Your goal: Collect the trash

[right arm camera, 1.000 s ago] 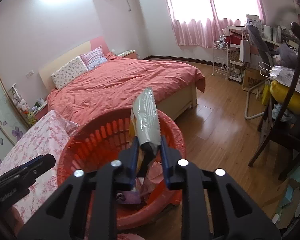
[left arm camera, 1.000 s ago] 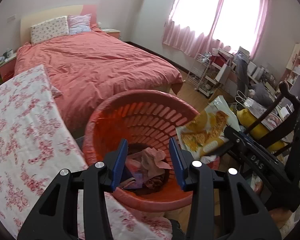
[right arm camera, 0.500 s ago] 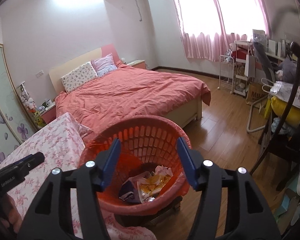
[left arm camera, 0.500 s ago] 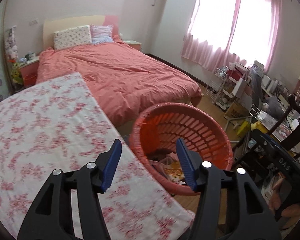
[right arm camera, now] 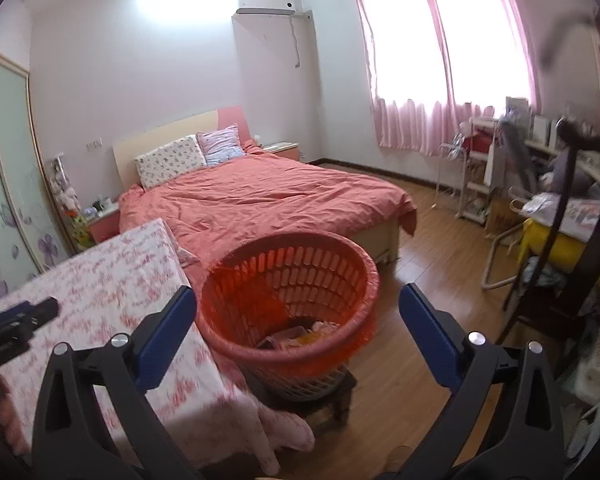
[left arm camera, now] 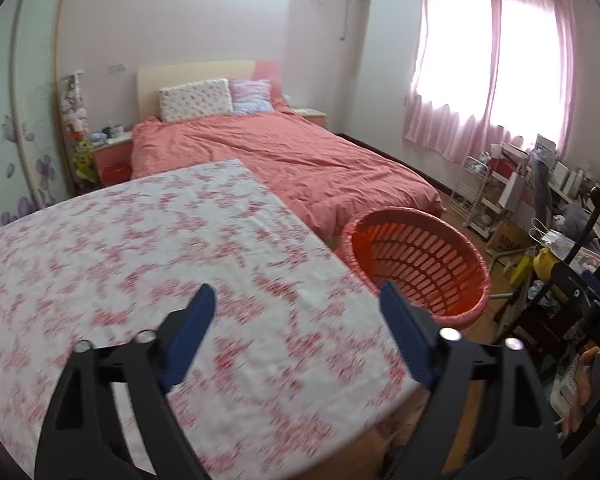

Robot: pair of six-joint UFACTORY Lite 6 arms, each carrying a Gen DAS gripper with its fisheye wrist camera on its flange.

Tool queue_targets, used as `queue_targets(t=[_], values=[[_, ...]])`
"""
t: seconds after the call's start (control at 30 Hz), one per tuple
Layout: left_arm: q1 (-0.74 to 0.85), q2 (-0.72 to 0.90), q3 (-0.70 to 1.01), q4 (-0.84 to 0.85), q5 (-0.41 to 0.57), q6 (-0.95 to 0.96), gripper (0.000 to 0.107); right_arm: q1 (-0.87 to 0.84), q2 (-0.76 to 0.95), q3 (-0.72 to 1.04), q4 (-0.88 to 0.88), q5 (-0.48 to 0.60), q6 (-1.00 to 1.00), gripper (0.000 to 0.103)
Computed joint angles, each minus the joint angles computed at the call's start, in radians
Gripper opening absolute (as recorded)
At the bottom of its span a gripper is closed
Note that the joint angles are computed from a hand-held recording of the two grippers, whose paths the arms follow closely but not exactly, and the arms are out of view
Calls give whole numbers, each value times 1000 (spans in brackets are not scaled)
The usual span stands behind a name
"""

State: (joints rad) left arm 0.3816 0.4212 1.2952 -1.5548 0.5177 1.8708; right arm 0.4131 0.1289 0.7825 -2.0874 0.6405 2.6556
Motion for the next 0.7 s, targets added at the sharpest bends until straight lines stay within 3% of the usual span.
queue_targets(t=[0.17,0.47,0.7], values=[[87,-119,-185,-209,36,225,100,187,-53,-69,195,156,-133,99],[142,-257,-417,-506,25,527,100,423,-85,-126,387,294,-191,99],[177,-343,-586,-705,64,760,100,578,-16,-114,486,440,-176,99]])
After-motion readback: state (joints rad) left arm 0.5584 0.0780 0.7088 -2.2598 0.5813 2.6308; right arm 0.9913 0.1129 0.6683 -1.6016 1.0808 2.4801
